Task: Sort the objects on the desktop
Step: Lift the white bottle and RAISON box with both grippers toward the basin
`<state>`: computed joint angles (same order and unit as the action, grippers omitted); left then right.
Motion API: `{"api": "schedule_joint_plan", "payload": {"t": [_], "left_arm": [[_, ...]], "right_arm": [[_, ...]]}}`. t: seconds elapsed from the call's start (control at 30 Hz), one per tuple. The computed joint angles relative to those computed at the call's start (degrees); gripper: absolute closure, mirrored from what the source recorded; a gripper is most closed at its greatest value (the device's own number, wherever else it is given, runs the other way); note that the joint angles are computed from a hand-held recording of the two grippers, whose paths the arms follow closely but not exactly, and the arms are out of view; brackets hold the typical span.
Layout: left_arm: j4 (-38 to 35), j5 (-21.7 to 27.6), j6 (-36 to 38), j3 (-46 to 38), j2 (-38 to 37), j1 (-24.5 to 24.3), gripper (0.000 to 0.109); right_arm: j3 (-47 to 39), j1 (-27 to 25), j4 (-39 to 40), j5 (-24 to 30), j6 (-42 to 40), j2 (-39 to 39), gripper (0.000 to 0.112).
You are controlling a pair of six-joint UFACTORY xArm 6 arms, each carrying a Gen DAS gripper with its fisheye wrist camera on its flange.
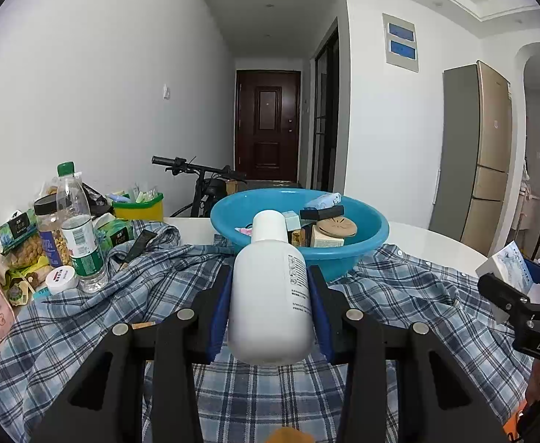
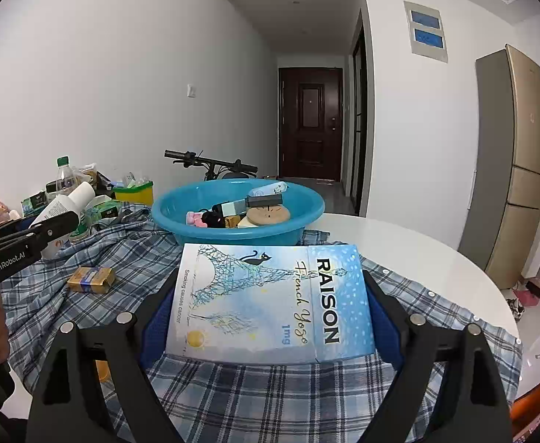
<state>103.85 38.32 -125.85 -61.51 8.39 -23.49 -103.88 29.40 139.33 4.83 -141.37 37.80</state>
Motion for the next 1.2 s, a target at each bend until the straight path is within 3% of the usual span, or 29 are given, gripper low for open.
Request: {"api": "schedule_joint_plan", "payload": {"t": [0.9,1.07,1.2], "left_arm": [[1.39,-0.96,-0.21,-1.54,0.94,0.59,0.066],[2.48,-2.06,-0.23,-4.7,2.32,2.56,0.066],[2.52,-0.12,3.44,-9.11,4.68,3.31,0.066]], "right_arm": [[-4.52,0.68,-2.33,-2.73,1.43,1.97,0.025],[-7.72,1.24,-13.59,-2.47,12.78,3.98,0.025],[-13.72,1.51,-14.63,-3.95,12.04,6.99,0.025]]}}
